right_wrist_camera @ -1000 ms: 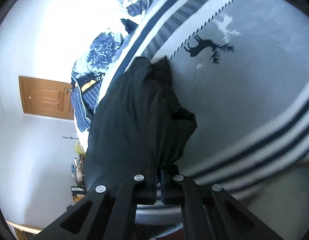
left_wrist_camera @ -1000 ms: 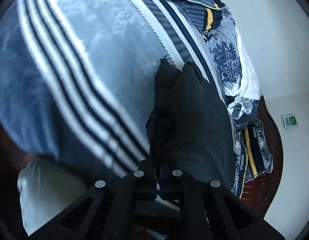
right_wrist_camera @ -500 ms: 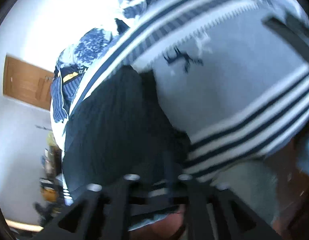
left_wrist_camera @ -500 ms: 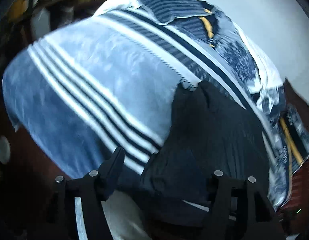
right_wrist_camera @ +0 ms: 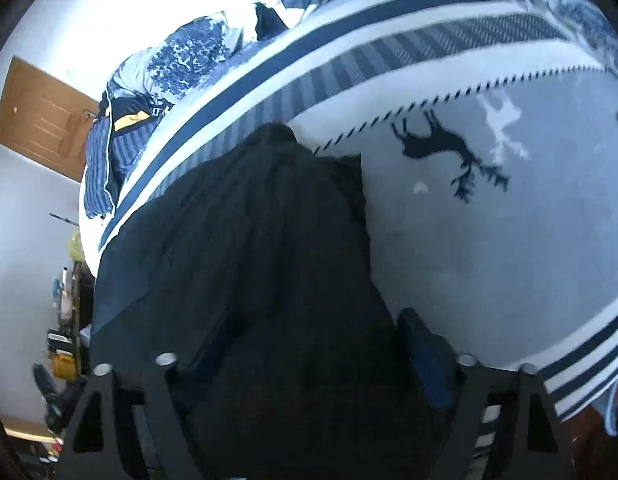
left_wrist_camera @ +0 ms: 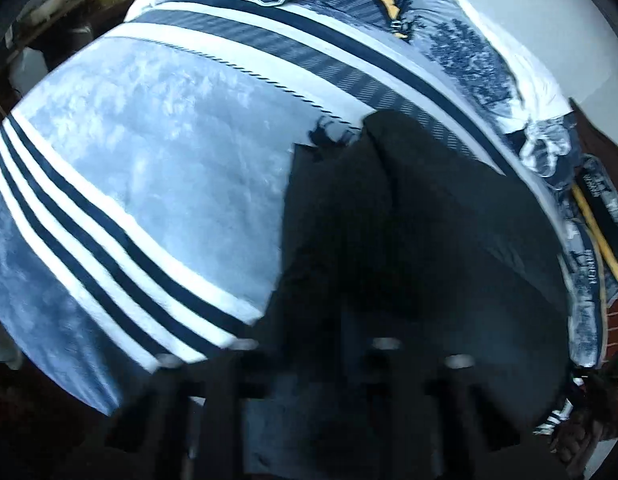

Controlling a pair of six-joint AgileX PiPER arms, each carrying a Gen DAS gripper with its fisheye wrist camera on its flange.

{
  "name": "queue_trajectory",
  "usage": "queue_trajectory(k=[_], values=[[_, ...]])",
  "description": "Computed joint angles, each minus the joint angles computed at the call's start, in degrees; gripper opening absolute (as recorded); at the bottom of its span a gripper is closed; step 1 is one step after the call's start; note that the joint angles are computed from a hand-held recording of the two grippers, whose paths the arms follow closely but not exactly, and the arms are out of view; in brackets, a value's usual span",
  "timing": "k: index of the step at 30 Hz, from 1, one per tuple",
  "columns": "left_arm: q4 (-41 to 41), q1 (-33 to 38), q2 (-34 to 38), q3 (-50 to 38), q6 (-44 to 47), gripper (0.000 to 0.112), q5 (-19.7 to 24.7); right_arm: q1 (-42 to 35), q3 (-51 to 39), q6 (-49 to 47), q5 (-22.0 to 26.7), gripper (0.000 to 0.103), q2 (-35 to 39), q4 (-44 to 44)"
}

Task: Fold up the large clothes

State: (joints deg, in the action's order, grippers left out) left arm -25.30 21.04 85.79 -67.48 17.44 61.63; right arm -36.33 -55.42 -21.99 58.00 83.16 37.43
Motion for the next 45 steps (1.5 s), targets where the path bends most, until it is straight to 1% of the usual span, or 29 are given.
queue_trajectory(k=[1,3,4,5,8,10,13,15,16,17,18,19,20,22,23,25,27,28,30,31,32,33,34,35,37,39,40,42,45], values=[[-0.98,0.61,-1.45,1.4,1.8,0.006,-0.8,0.19,0.13,-0.37,-0.24,0.026,-0.61,-0.23],[0.88,-1.01,-3.02,2.99,0.95,0.004,-3.07,-0.91,1.12,-4.04,0.15,0.021,-2.69,2.98],[2.5,-2.12,-3.21,3.54,-0.24,0.003,-4.01,-0.52,1.33,-4.05,-0.15,0.012,-3.2,3.05],[4.0,-3.09,-2.92,4.06,-1.55,0.003,-5.09,-0.1,1.23,-3.82,-0.36,0.01,-2.72,2.45],[5.74,-4.11,-1.24,5.23,-5.58,0.004,-8.06,3.33,0.62,0.22,-4.28,0.008,1.07,-3.84],[5.0,-3.3,-1.35,4.71,-6.57,0.007,-7.41,5.48,0.99,2.98,-6.81,0.008,2.04,-7.65],[5.04,-1.83,-2.51,2.87,-6.53,0.007,-5.66,4.51,1.77,4.19,-6.34,0.008,-1.34,-8.0],[4.79,-0.68,-3.34,0.68,-5.66,0.022,-4.13,2.4,1.85,2.27,-5.41,0.009,-4.65,-6.38],[5.08,-0.55,-3.38,-0.51,-5.94,0.04,-3.84,0.87,1.05,0.99,-3.66,0.01,-5.8,-4.74],[4.91,-0.47,-3.14,-2.25,-5.86,0.057,-3.8,-0.34,-0.01,-0.15,-2.06,0.019,-6.07,-3.05],[4.55,-0.38,-2.72,-3.3,-5.48,0.062,-3.98,-0.87,-1.27,-0.67,-0.68,0.029,-6.01,-1.52],[4.92,-1.23,-1.59,-5.48,-5.94,0.064,-4.64,-1.15,-3.1,-1.08,0.72,0.069,-5.34,-0.05],[5.6,-2.07,0.07,-7.38,-6.33,0.064,-4.66,-1.16,-5.15,-2.15,1.52,0.093,-4.16,2.11],[9.61,-5.74,6.8,-15.06,-8.32,0.065,-2.06,0.36,-9.19,-4.11,3.58,0.092,-0.47,5.78],[10.47,-6.58,9.03,-17.11,-8.52,0.065,-1.85,2.25,-12.57,-2.24,4.66,0.092,2.93,5.31],[12.15,-8.87,15.88,-23.35,-9.85,0.065,-1.14,5.08,-17.36,1.77,3.9,0.092,8.82,4.16],[12.03,-9.67,22.36,-29.78,-10.75,0.065,2.22,7.1,-24.43,5.15,5.05,0.091,17.59,3.2],[11.17,-9.78,25.97,-33.08,-11.0,0.065,4.33,7.8,-26.93,7.43,4.91,0.09,20.46,1.76],[8.88,-9.29,29.02,-35.13,-11.25,0.063,5.63,8.92,-31.66,10.94,5.36,0.081,26.1,-0.82],[7.07,-8.93,29.14,-34.7,-11.38,0.049,5.58,9.21,-33.89,11.8,6.28,0.067,28.84,-1.07],[4.17,-8.03,28.87,-33.89,-10.4,0.027,5.41,9.13,-35.13,12.22,7.87,0.042,30.26,-0.93],[0.61,-6.83,27.26,-31.34,-8.17,0.015,3.55,9.15,-36.63,13.19,9.78,0.03,31.6,-1.13],[-1.31,-6.26,25.67,-29.05,-6.33,0.005,1.28,9.03,-36.57,13.42,9.83,0.014,31.16,-1.01],[-1.83,-6.12,24.15,-26.93,-5.37,0.004,-1.13,8.85,-35.73,12.29,8.97,0.004,29.76,-0.4],[1.67,-7.83,21.87,-23.46,-6.5,0.003,-7.16,10.2,-34.67,12.06,5.7,0.004,25.87,-4.1],[8.46,-10.82,22.75,-23.11,-11.19,0.003,-9.75,12.05,-35.38,14.19,4.33,0.003,25.75,-7.9],[12.65,-12.63,23.96,-23.49,-14.03,0.003,-10.34,13.93,-36.57,16.71,3.67,0.003,27.54,-11.95],[16.83,-14.2,25.22,-24.57,-17.35,0.003,-9.38,15.59,-38.28,19.73,3.79,0.003,31.13,-14.95],[21.81,-14.51,22.38,-22.86,-21.66,0.007,-10.73,15.14,-36.77,21.45,2.03,0.003,31.08,-13.51]])
